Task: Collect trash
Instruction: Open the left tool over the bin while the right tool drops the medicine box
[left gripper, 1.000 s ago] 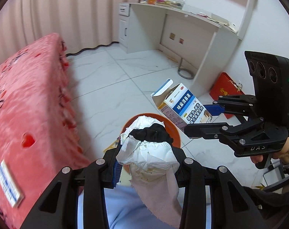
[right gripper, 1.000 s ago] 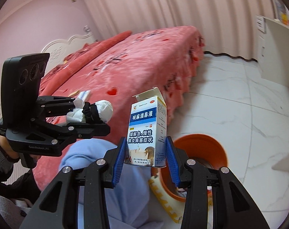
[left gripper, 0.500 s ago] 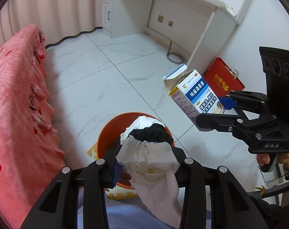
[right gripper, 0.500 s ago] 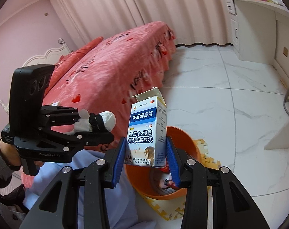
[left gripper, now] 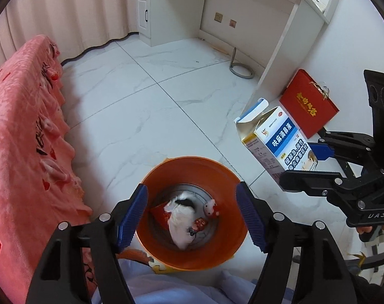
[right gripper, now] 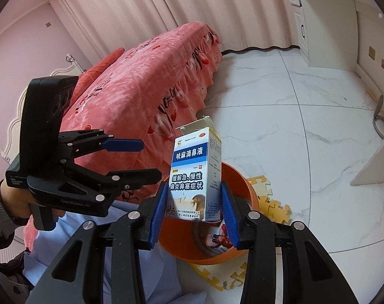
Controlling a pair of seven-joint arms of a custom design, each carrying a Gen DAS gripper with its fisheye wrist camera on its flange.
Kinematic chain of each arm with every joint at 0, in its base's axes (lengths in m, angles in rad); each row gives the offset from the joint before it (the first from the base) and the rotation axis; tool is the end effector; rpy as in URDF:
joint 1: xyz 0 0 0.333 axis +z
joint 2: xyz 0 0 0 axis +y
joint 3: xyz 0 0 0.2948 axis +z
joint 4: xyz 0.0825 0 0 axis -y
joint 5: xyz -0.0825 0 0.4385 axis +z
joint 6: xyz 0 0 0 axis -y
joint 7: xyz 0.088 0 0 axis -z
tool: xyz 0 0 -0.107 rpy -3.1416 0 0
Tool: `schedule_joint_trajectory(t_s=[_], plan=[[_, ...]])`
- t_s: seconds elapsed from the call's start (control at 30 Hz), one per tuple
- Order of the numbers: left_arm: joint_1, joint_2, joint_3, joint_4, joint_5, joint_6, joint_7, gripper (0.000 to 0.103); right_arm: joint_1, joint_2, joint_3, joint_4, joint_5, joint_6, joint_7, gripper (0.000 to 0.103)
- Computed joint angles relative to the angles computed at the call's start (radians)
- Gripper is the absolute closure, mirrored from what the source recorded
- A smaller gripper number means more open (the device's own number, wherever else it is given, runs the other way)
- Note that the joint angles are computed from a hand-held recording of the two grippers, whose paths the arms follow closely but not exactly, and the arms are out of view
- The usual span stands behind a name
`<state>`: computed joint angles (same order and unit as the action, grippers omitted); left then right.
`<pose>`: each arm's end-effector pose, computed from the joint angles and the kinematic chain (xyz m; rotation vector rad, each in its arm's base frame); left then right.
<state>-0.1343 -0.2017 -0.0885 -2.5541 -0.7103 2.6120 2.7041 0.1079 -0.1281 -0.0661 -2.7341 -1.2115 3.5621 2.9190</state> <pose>0.4910 -0.0951 0.3033 -1.1351 2.7294 -0.7111 0.4026 0.1338 0.2709 -1.6840 1.6597 -0.1630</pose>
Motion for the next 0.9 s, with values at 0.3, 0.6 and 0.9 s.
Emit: schedule_joint_trajectory(t_s=[0.3,0.6,0.9], plan=[[0.014,-0.013,0.005,-0.01,0.037,-0.002,-0.047,0.028,0.01,0.053,0.021,0.068,-0.034,-0.009,0.038,0.061],[0.029,-0.027,0.016,-0.02,0.064,-0.002,-0.078,0.026,0.02,0.094,0.048,0.144,-0.083,-0.057,0.102,0.047],[0.041,-0.044,0.025,-0.039,0.07,-0.007,-0.09,0.026,0.047,0.082,0.05,0.145,-0.09,-0.088,0.112,0.044]])
